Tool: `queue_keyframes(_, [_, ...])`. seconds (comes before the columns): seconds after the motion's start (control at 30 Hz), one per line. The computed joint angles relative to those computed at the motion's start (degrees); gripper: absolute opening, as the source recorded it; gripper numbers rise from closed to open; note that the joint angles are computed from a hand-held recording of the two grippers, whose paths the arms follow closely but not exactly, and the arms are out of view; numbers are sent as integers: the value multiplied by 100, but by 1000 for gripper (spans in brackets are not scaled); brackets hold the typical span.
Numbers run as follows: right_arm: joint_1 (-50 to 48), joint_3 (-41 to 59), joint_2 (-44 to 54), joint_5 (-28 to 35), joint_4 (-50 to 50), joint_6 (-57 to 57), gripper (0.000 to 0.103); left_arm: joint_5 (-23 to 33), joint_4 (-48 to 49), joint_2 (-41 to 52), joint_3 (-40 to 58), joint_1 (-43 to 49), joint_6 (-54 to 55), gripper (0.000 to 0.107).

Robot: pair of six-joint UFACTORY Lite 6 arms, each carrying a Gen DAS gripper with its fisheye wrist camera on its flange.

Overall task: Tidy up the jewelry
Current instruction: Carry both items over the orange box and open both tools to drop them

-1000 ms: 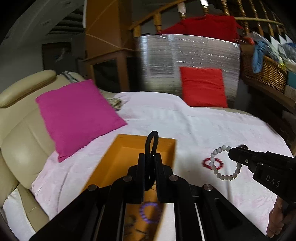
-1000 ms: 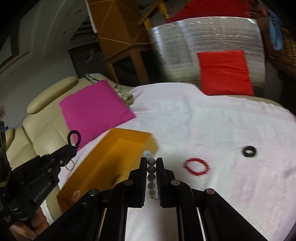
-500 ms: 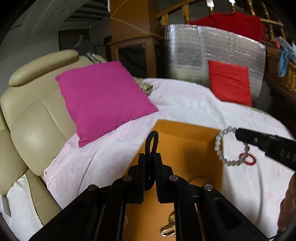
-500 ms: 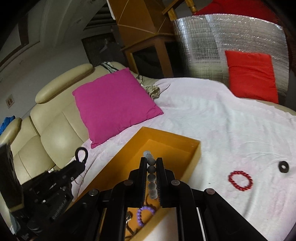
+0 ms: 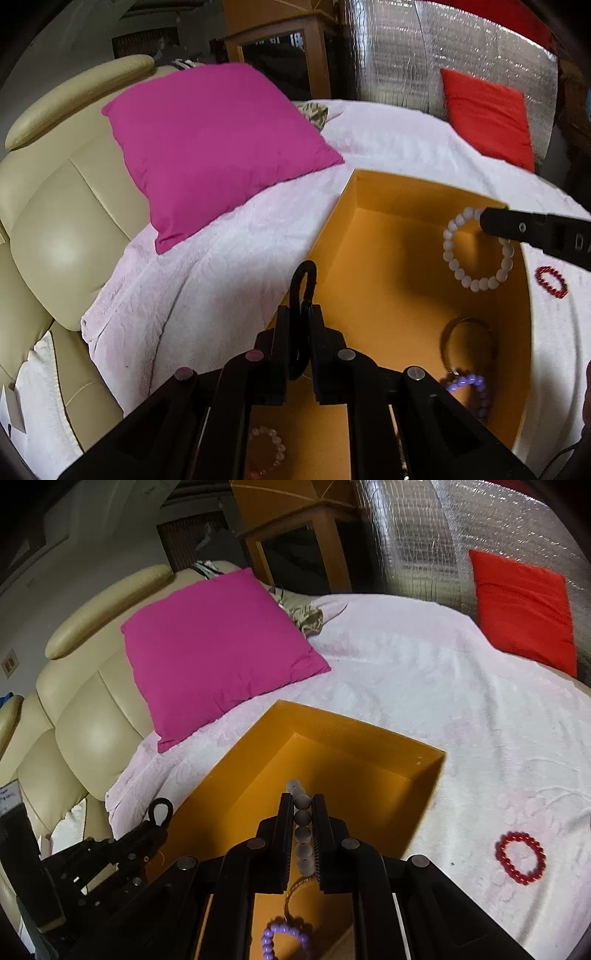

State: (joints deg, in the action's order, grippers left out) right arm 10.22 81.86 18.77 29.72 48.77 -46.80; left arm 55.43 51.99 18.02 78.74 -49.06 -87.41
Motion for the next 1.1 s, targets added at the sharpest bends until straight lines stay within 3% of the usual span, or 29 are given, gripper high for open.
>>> queue_keyframes(0.4, [428, 1021, 996, 215, -1184, 1301, 12, -196, -511, 544, 354, 373, 681, 13])
queue_keyframes(0.6, [277, 1027, 906, 312, -1298, 1468, 23, -134, -615, 535, 432, 299, 736, 32])
queue_keyframes(0.7, [105, 683, 455, 181, -1104, 1253, 26, 116, -524, 502, 582, 127, 631, 49])
queue_keyframes(0.8, [-86, 311, -97, 97, -881, 937, 35, 413, -384, 458, 770, -87, 513, 57])
queue_keyframes(0.83, [-206, 149, -356, 93, -733, 775, 43, 533, -367, 442, 878, -172, 505, 59])
queue_keyframes(0.87, [-350, -32, -660, 84, -577, 608, 60, 645, -346, 432, 986, -251, 499, 60])
queue_keyframes(0.9, [-477, -179, -907, 65, -388, 422, 67, 759, -313, 432, 1095, -336, 490, 61])
queue_keyframes(1.0, [-1212, -858, -2040, 137, 769, -770, 73, 1254, -126, 498, 1630, -715, 544, 65])
queue_keyframes(1.1, [-2221, -1313, -3016, 560, 1783, -1725, 88, 1718, 45, 642, 2273, -1106, 624, 68])
